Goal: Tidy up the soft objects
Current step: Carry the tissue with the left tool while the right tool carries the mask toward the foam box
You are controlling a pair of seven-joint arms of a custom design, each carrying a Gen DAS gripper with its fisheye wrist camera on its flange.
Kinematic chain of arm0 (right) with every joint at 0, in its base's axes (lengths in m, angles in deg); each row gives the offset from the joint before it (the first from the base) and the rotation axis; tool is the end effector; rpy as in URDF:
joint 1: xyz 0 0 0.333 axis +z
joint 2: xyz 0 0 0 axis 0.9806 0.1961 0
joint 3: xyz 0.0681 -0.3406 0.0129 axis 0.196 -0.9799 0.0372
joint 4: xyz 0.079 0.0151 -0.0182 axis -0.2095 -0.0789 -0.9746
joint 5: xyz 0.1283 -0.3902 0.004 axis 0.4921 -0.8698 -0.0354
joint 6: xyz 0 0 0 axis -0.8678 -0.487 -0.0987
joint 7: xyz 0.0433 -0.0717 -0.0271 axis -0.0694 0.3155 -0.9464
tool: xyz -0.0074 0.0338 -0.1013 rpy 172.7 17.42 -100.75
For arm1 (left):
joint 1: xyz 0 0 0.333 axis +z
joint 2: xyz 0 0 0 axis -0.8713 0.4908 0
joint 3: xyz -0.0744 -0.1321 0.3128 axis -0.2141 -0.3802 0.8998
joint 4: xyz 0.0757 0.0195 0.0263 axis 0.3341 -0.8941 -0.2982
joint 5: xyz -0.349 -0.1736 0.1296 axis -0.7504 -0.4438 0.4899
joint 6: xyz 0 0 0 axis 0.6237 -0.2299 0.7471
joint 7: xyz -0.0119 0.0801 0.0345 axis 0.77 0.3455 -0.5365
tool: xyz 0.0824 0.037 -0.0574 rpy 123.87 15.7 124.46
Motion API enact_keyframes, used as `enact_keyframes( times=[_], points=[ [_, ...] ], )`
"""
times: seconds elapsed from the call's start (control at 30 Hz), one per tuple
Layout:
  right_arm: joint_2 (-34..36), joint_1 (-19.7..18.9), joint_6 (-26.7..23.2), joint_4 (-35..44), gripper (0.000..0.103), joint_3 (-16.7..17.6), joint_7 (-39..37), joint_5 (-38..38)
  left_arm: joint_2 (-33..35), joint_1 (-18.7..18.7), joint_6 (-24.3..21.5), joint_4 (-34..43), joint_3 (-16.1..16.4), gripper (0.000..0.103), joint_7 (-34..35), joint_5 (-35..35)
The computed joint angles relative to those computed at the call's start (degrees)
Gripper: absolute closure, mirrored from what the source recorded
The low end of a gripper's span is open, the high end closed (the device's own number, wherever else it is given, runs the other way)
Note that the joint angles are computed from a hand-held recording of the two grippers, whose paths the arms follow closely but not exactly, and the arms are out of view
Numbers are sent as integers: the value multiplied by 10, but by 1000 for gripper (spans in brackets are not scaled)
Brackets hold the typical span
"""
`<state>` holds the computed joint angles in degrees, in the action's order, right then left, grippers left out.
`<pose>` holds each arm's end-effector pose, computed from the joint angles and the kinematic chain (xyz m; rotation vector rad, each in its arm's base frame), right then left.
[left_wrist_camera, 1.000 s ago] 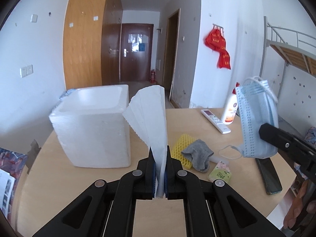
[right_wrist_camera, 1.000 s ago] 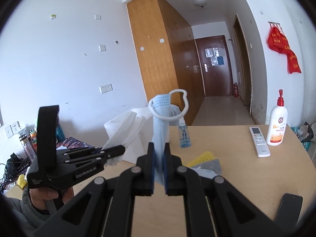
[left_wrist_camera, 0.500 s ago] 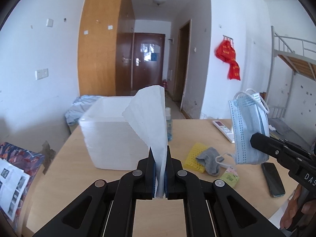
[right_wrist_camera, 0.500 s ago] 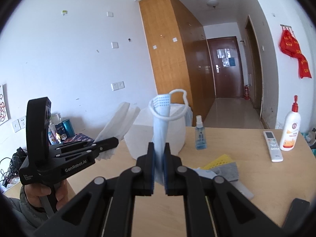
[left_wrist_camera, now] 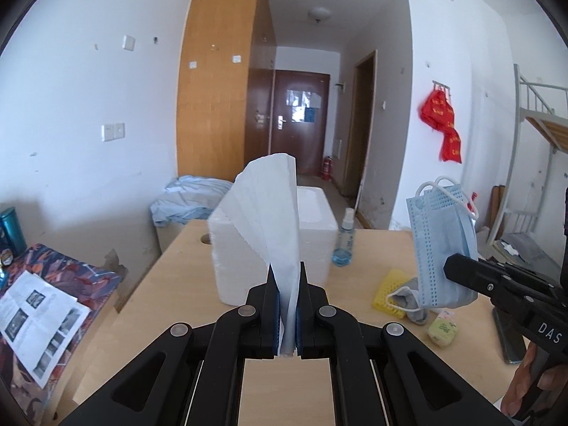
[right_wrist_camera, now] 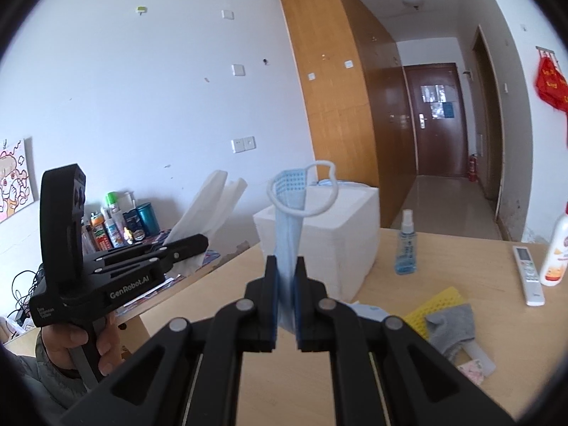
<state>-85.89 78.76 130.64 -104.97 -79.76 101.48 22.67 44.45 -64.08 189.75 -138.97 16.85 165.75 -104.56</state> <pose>0.5701 0.0699 0.5417 -1.4453 1.3098 -0.7322 0.6551 -0.2723 0.5624 -1.1996 1.9198 -1.3276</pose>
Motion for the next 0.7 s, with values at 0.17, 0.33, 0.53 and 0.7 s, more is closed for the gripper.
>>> enact_keyframes(
  times=[0.17,0.33,0.53,0.7],
  points=[
    [19,-8,3,35,93,8,63,-67,-6,5,12,-7,3,97,-8,1],
    [33,-12,-1,63,93,15,102,-109,-8,15,21,-13,-1,97,-17,8],
    [44,-15,-3,82,93,21,125,-136,-6,7,19,-10,14,97,-33,24],
    [53,-19,-7,97,93,22,141,-149,4,20,14,5,-5,97,-26,32]
  ],
)
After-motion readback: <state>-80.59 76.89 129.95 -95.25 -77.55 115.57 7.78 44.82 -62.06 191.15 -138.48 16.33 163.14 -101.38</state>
